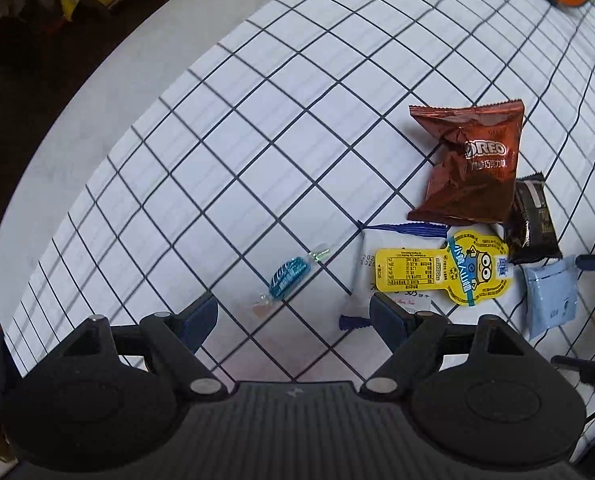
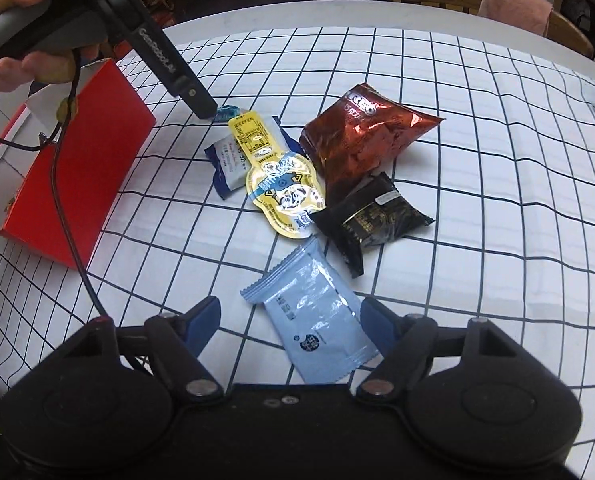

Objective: Organize snacks
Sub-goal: 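Grasp the blue candy with the left tool while the right tool grasps the blue pastry packet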

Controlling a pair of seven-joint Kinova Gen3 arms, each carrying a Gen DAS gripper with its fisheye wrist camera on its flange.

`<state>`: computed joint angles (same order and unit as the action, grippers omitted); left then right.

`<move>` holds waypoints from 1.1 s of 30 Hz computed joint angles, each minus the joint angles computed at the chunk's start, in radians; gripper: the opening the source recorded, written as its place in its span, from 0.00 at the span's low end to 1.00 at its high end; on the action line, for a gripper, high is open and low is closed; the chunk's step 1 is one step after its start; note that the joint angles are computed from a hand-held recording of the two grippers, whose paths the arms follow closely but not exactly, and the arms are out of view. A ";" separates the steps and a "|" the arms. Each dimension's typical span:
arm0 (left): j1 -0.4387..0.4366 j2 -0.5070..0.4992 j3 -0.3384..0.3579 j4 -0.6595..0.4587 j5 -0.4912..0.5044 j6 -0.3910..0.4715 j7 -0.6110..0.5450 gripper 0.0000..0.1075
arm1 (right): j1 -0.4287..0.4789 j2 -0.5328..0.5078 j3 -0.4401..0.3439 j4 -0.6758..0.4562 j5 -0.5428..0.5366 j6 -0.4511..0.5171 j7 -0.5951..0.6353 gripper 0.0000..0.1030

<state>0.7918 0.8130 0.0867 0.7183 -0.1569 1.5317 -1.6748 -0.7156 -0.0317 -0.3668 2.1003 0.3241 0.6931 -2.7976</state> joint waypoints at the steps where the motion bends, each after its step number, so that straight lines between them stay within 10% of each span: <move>1: 0.001 0.008 0.005 -0.019 -0.002 0.007 -0.019 0.77 | 0.003 0.001 0.005 0.003 -0.009 -0.007 0.015 0.74; 7: 0.001 0.022 0.022 -0.060 0.025 -0.016 -0.106 0.77 | 0.021 0.014 0.025 0.013 -0.051 -0.037 0.082 0.71; 19: -0.011 0.200 -0.021 -0.296 0.047 0.193 -0.094 0.46 | 0.019 0.038 0.040 0.012 -0.050 -0.045 0.130 0.54; 33: -0.003 0.163 -0.025 -0.184 0.066 0.111 -0.067 0.14 | -0.080 0.108 0.046 -0.071 0.076 0.074 0.102 0.38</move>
